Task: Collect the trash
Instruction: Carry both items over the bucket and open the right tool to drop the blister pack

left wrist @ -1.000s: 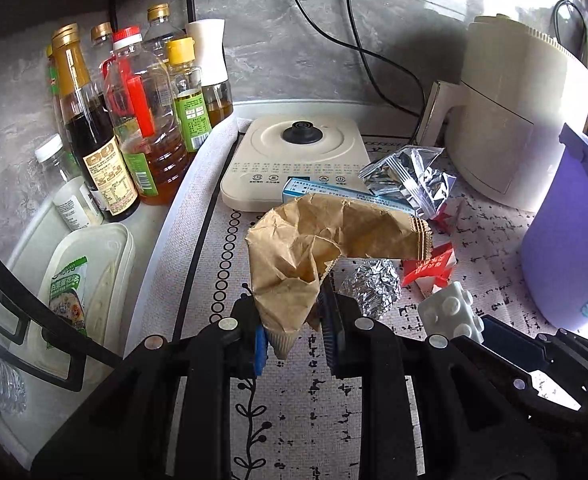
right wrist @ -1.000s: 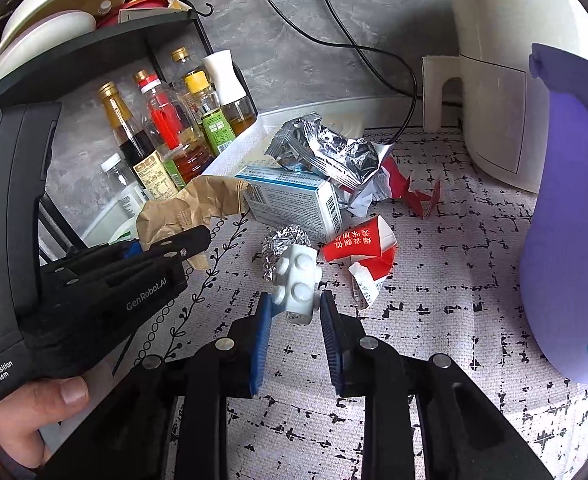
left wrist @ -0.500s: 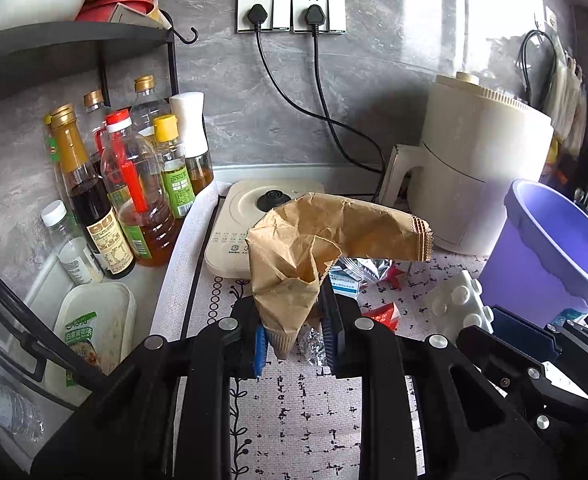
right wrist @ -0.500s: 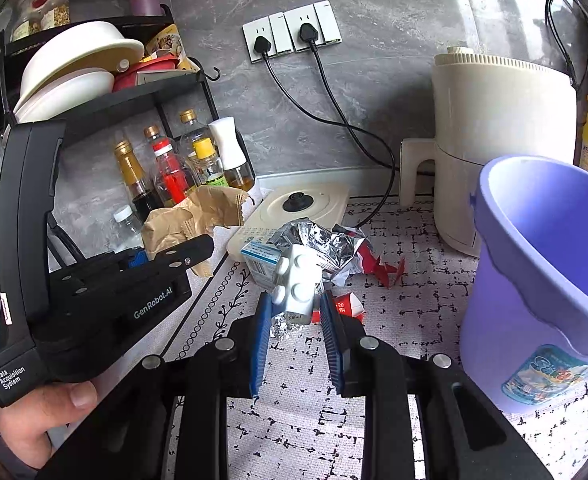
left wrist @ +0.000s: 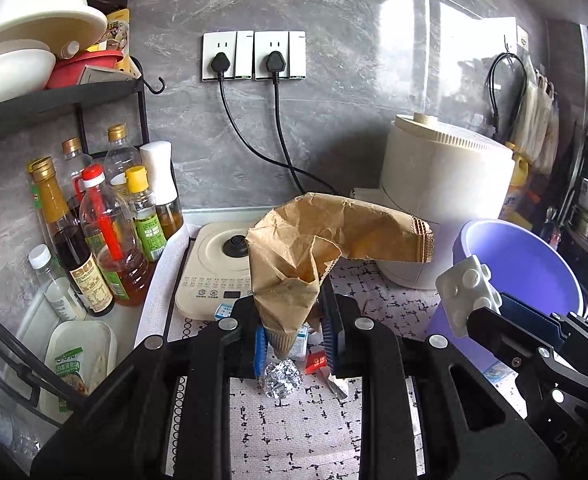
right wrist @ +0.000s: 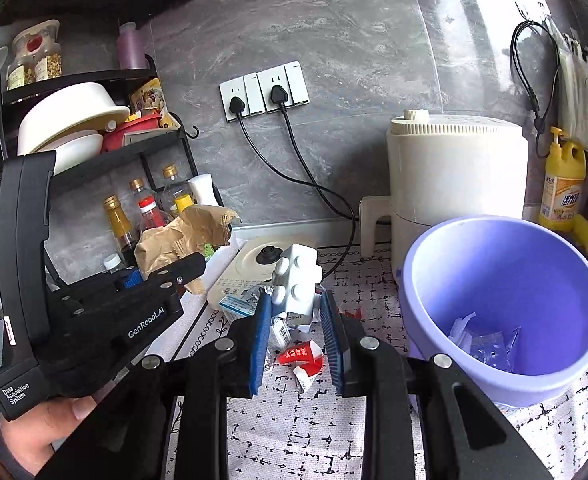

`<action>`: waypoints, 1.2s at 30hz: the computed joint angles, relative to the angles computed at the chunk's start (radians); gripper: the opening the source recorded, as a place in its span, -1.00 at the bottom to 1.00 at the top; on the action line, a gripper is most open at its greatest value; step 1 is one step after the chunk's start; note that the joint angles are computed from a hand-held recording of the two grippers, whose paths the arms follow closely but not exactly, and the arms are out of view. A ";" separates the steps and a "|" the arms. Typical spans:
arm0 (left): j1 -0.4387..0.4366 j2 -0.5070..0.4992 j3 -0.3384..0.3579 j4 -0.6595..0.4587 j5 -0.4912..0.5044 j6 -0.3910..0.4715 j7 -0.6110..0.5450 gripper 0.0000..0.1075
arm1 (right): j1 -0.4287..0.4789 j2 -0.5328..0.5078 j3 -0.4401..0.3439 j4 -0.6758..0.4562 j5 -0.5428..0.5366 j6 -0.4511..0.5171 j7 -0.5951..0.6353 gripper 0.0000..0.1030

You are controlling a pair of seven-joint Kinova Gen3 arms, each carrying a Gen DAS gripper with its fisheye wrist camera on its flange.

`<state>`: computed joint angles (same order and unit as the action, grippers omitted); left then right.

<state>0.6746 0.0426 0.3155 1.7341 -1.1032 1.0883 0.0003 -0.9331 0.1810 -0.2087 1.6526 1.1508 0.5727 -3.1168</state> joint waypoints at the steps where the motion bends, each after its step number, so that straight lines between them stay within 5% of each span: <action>1: 0.000 0.003 0.000 -0.005 -0.003 -0.005 -0.002 -0.59 | -0.002 -0.002 0.003 0.001 0.007 0.007 -0.007 -0.50; 21: 0.060 0.102 -0.062 -0.119 -0.027 -0.176 -0.086 -0.59 | 0.066 -0.087 -0.059 0.081 0.083 0.207 -0.153 -0.49; 23: 0.069 0.111 -0.072 -0.129 -0.027 -0.195 -0.096 -0.59 | 0.066 -0.089 -0.069 0.081 0.092 0.259 -0.171 -0.38; 24: 0.072 0.115 -0.077 -0.134 -0.027 -0.205 -0.102 -0.59 | 0.061 -0.088 -0.074 0.081 0.103 0.300 -0.190 0.08; 25: 0.074 0.119 -0.082 -0.138 -0.024 -0.215 -0.108 -0.59 | 0.059 -0.089 -0.077 0.087 0.119 0.327 -0.219 0.25; 36: 0.094 0.168 -0.131 -0.195 0.032 -0.308 -0.181 -0.59 | 0.106 -0.133 -0.108 0.137 0.088 0.388 -0.253 0.23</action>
<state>0.7687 0.2107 0.1843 1.5392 -1.0713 0.7808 -0.1806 -0.8275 0.0479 -0.3167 1.7896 1.2387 0.9610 -3.3701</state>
